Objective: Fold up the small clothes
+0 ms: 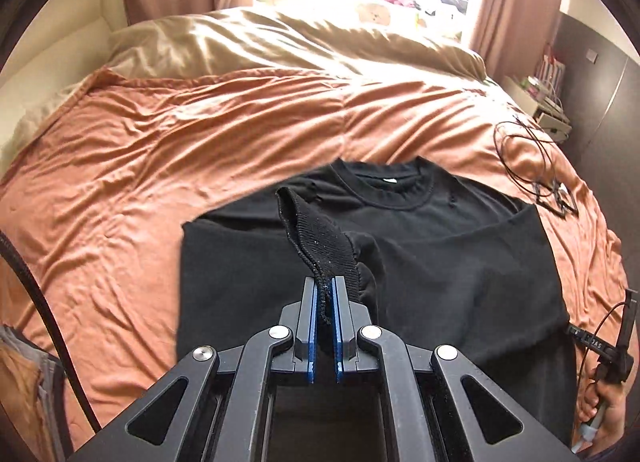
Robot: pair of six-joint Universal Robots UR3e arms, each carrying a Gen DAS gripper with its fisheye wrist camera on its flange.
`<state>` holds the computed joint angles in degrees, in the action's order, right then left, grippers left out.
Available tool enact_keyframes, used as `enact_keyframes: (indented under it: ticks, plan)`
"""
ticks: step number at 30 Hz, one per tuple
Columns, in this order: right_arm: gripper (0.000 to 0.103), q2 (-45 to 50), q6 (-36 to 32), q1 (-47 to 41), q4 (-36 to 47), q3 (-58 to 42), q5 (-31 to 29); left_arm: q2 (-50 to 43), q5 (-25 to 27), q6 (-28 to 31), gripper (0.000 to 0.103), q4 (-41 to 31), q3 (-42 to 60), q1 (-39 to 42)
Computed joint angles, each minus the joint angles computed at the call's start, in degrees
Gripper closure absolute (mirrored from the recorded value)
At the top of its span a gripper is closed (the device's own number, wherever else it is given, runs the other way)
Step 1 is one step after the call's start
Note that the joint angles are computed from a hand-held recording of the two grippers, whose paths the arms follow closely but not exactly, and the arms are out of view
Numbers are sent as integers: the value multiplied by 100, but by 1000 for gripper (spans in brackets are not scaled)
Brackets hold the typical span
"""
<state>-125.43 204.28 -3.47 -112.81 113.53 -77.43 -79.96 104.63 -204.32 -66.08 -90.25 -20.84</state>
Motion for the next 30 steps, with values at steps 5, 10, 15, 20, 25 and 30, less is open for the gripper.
enact_keyframes:
  ticks: [5, 10, 15, 20, 25, 30]
  plan:
    - [53, 532, 311, 750, -349, -202, -743, 323, -166, 244, 98, 67, -281, 447]
    - [54, 285, 209, 380, -200, -84, -372, 754, -458, 310, 98, 359, -1168, 891]
    - [54, -328, -156, -579, 758, -234, 635, 992, -873, 312, 98, 673, -2037, 1236]
    - [54, -1625, -991, -2224, 1855, -313, 2190, 1228, -1085, 482, 98, 786, -2465, 1475]
    - [54, -904, -142, -1129, 516, 114, 1398, 1480, -927, 550, 98, 788, -2539, 1580]
    - [60, 168, 420, -46, -519, 132, 576, 1668, -1143, 785, 98, 746, -2760, 1892]
